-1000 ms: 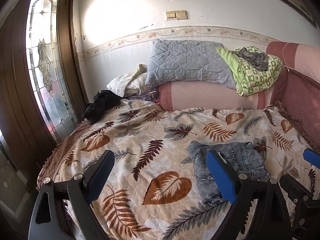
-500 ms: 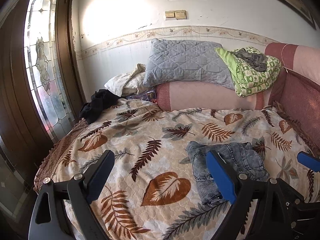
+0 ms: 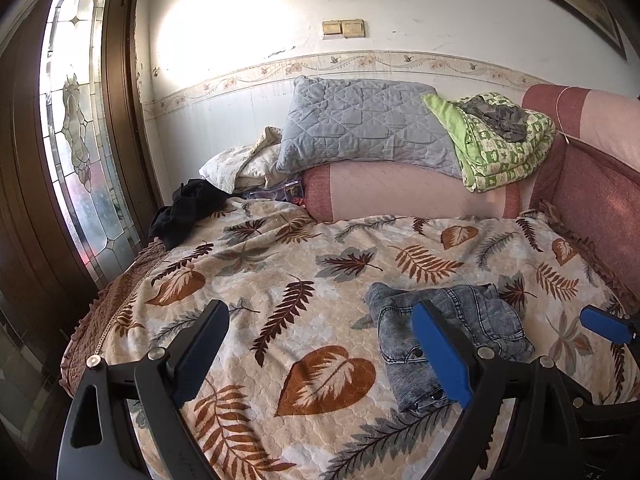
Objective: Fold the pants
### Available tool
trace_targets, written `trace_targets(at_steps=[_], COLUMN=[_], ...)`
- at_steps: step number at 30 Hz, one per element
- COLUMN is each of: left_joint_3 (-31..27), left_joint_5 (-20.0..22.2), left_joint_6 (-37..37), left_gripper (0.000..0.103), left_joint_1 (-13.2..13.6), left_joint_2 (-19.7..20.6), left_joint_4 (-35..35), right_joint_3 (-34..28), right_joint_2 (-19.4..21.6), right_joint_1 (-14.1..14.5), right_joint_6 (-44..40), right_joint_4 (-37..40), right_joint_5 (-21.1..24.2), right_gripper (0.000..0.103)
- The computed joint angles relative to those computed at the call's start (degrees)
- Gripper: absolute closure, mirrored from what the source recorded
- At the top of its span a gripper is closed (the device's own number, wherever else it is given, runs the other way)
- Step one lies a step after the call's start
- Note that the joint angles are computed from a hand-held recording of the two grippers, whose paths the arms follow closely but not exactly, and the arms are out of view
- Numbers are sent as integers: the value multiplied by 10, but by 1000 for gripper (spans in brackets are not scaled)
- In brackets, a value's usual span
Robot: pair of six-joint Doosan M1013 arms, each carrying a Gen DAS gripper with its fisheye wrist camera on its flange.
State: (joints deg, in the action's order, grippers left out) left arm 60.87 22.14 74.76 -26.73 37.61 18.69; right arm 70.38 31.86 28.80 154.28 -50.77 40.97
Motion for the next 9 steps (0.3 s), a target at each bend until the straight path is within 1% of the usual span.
trace_targets(at_steps=[7, 9], left_joint_3=[-7, -12], left_joint_5=[4, 9], left_joint_6=[23, 39], left_gripper=[10, 10], left_joint_1=[1, 2], left_joint_2=[7, 11], left_joint_4=[-23, -42], right_joint_3=[-4, -4], right_joint_2=[4, 5], right_joint_1=[-3, -5], right_joint_6=[-5, -7], right_joint_4=[13, 18], right_joint_5=[-3, -5], right_gripper=[24, 25])
